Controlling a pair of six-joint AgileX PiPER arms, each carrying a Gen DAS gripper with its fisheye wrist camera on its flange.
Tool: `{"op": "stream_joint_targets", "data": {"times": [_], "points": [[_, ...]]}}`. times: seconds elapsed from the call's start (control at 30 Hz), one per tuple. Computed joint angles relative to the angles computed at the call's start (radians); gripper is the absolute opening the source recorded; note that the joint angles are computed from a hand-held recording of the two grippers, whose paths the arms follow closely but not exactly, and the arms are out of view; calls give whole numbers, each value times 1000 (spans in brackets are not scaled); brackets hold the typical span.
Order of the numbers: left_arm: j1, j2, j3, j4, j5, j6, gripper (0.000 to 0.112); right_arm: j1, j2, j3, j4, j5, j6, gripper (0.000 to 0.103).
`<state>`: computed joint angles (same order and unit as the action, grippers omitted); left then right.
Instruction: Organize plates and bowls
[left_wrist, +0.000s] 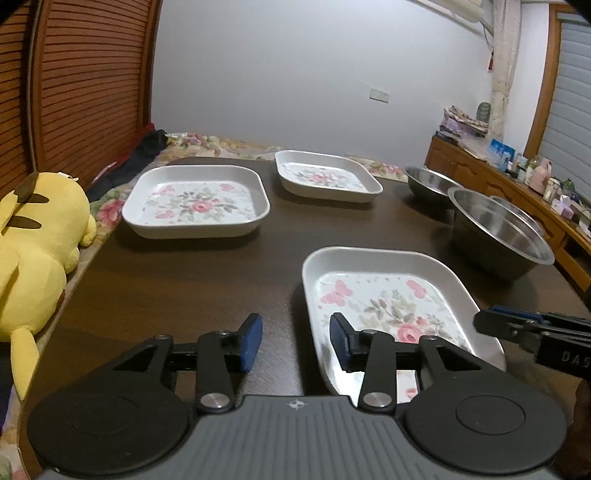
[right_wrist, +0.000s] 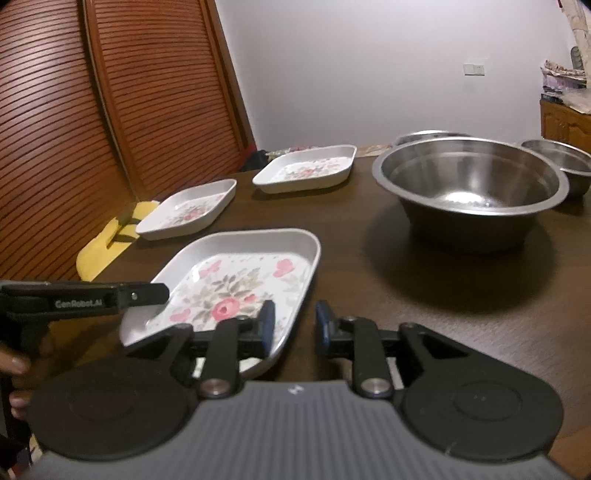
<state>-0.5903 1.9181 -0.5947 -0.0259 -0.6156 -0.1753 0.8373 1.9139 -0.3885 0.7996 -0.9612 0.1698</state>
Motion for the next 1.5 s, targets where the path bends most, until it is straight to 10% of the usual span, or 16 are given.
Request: {"op": "stream_joint_targets", "data": {"times": [0.4,0.7,1.03,1.4,1.5], "points": [[41,-66,-41,-25,52,71,64,-60,-147,-20,1,51,-221,40],[106,-87,-97,2,92,98,76,-123,-207,-137,-74,204,-347,63],[227,-28,-236,57,158,140,76,-214,-163,-385,-92,469,-489,64],[364,150,-482,463,286,-207,57,-349,56,-745,-240,826,-409,60],[394,204,-555,667,306,-410,53,-368,112,-833,-51,909,-620,54]]}}
